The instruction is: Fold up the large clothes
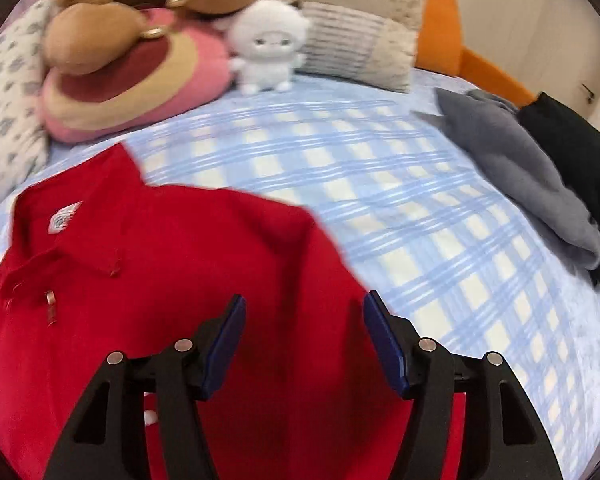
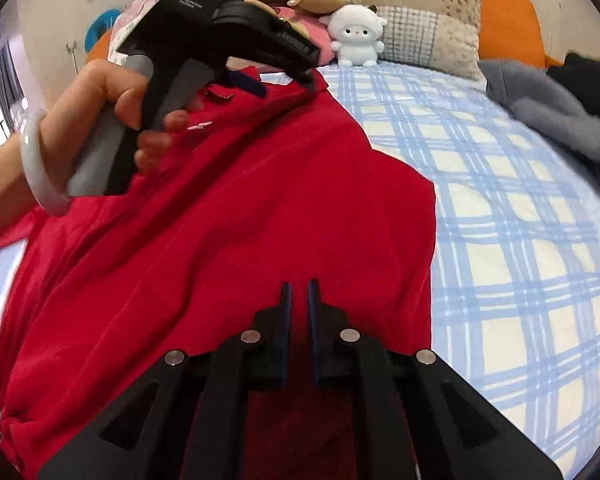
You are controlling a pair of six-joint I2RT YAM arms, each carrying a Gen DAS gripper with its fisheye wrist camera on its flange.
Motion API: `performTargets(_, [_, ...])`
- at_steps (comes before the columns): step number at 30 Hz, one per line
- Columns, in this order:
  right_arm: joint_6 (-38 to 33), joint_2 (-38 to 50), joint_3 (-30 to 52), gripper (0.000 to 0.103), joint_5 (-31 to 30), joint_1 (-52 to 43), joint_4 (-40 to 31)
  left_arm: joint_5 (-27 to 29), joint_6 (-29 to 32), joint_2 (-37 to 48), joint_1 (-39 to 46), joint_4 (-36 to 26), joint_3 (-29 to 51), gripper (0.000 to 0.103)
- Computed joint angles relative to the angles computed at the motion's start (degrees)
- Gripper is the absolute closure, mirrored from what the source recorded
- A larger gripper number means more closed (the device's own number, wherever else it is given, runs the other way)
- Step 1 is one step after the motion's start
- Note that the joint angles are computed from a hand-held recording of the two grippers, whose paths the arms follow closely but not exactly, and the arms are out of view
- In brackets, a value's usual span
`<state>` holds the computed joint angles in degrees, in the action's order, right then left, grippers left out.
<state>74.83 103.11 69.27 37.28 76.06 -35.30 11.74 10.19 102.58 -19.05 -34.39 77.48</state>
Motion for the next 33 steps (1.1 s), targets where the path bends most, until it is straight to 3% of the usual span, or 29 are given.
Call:
performTargets(2, [0.6,-0.5,-0.7,0.094,0.2,0.4,0.6,-7.6,1.4,0.9,-3.8,1.7,-0.3,0.039])
performTargets(5, [0.6,-0.2,-0.1,0.094,0.6,0.6,-0.2,-14.0,2.4,3.9,-5.7,2.0,1.5,0.038])
performTargets(8, [0.4,0.1,0.7,0.094,0.9,0.5,-1.2,-16.4,1.1,5.8,-4.3,2.9,3.7,0.026])
performTargets(13, [0.5,1.8,3.4,0.094,1.5,0.8,-4.3,-19.4,0.2,6.8,-1.3,6.0,4.7,0.024])
performTargets(14, [0.7,2.1,3.7,0.094,1.6,1.0,-4.8,-20.4,-0.1,6.2,-0.8,7.2,4.0,0.025])
performTargets(15, [0.7,2.5,4.3,0.094,1.7,0.9,-5.5,-25.3,-1.0,5.9,-0.4,9.5,3.0,0.040])
performTargets(16, [0.7,2.6,4.5,0.094,1.8,1.0,-5.7,-26.4,-2.2,6.4,1.0,9.7,3.5,0.045])
performTargets(20, [0.6,2.4,4.0,0.094,1.8,0.9,-5.2,-15.0,-8.2,9.8,9.6,5.0,7.4,0.045])
performTargets(23, [0.8,3.5,5.6,0.094,2.1,1.0,-7.1,-11.5,-3.4,7.4,12.0,7.0,3.3,0.045])
performTargets(29, [0.9,6.3,10.1,0.094,2.3,1.0,-12.4,0.6,3.7,-1.6,18.2,4.4,-5.2,0.038])
performTargets(33, [0.8,9.0,13.9,0.094,2.5,0.9,-16.7,12.9,11.2,-8.5,28.5,-2.8,-10.0,0.033])
